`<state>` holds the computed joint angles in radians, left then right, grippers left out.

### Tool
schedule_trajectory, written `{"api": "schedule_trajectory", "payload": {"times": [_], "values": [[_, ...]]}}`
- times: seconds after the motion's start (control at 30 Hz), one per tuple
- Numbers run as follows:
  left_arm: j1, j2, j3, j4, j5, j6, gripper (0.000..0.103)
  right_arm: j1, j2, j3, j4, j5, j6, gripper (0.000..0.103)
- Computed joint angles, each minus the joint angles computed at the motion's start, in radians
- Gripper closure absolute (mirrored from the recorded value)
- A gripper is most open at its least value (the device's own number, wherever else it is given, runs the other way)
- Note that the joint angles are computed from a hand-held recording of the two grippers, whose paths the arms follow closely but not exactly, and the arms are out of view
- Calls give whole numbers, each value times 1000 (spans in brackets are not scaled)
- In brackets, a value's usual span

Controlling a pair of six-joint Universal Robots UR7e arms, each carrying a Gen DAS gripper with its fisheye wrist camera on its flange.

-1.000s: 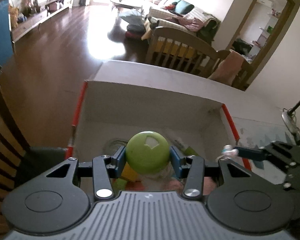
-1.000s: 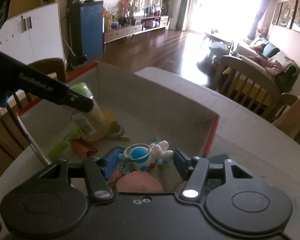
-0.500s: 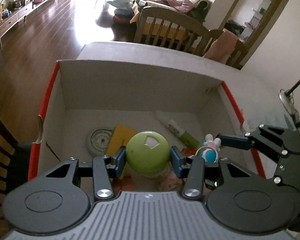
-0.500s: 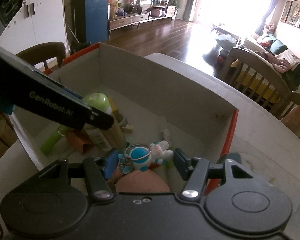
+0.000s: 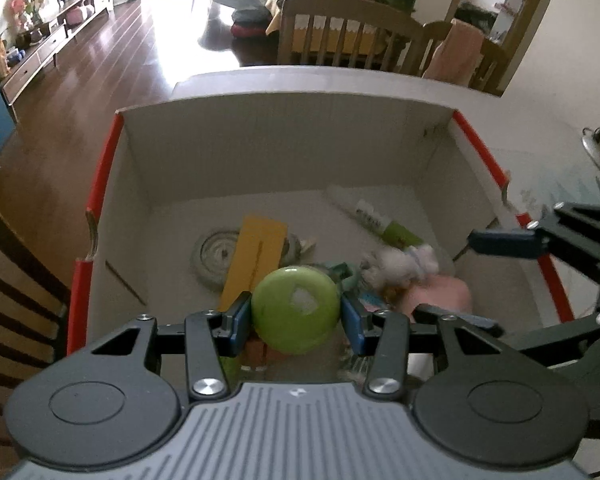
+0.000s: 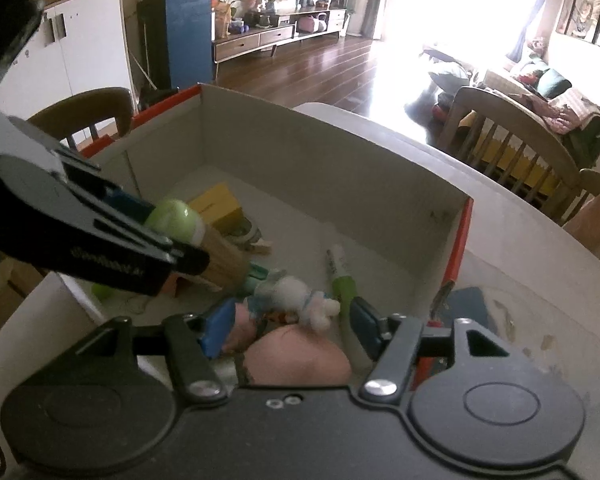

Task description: Organize rigid objects

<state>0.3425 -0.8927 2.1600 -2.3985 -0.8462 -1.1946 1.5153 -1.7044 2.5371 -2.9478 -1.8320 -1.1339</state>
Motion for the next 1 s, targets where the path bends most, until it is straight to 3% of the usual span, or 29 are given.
{"api": "schedule_trajectory", "payload": {"times": [0.17, 0.3, 0.73, 0.83, 1.0], "values": [[-25, -3, -3, 40, -3, -27, 55, -12, -62, 11, 42, 25, -2, 36], [-62, -15, -1, 88, 14, -69, 38, -17, -121, 12, 90, 57, 14, 35], [-179, -51, -19, 257, 91, -214, 37, -49, -311, 24, 232, 188, 54, 29], [-210, -56, -20, 305, 118, -259, 26, -59, -346, 26, 253, 212, 62, 28], [-240, -68, -20, 330, 127, -292, 24, -87, -399, 33, 293, 249, 63, 27]]}}
